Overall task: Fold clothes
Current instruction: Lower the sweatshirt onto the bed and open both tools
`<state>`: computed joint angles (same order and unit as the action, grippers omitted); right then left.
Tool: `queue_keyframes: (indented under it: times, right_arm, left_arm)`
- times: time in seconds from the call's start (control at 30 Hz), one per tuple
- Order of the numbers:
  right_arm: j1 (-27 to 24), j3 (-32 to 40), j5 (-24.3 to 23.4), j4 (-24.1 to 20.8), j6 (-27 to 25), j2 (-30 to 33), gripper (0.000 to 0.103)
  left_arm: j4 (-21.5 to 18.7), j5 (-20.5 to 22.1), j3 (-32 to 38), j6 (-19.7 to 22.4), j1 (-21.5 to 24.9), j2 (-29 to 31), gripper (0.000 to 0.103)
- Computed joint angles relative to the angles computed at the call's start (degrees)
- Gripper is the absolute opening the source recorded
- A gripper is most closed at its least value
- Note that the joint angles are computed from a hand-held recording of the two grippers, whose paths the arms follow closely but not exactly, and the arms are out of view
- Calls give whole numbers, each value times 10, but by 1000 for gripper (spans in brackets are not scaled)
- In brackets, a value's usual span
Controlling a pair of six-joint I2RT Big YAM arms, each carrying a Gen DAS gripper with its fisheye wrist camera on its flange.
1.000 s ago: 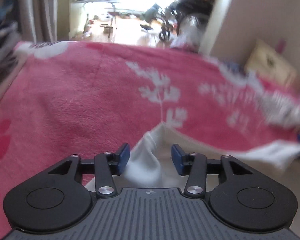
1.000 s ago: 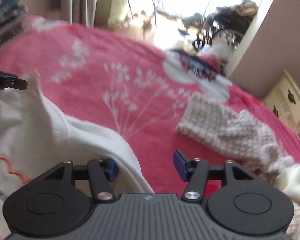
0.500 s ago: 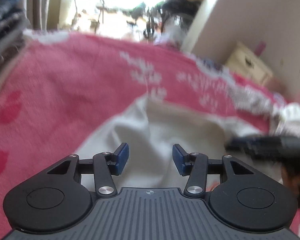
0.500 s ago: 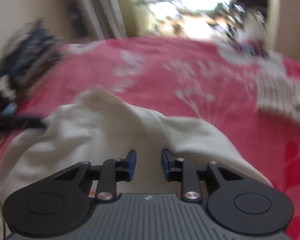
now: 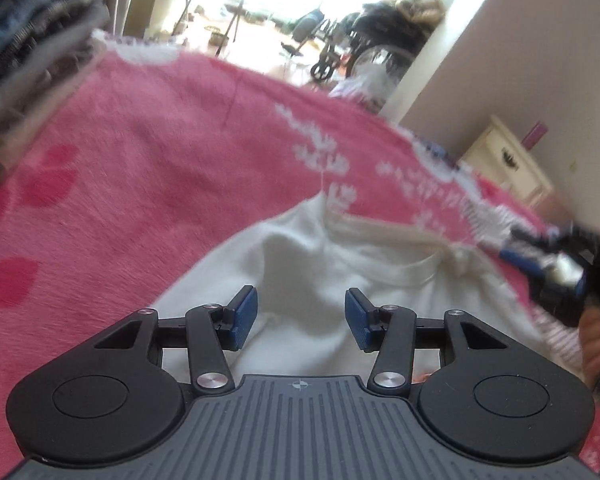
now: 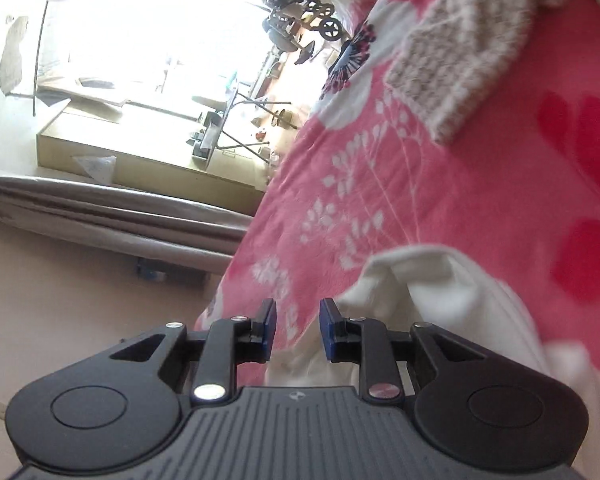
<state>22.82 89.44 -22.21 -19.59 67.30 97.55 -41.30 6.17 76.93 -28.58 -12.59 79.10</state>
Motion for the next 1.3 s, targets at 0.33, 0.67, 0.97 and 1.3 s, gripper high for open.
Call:
queue_keyframes:
  times: [0.33,0.67,0.97,1.3]
  right_arm:
    - [30,-163,69,-163,-146,-257,47]
    - [148,-331,220,-326,-32,-453,51]
    - [163,-432,180,-225,44,-511,14]
    - [124,-351,322,-239,-131,-509,6]
  left_arm:
    - [-107,48,-30,82,-30,-135,52]
    - [-138,70,-70,198,-263,-141,52]
    - [-161,30,-77,196,-329,-82,52]
    - [-171,37,-91,165,-315,-83,52]
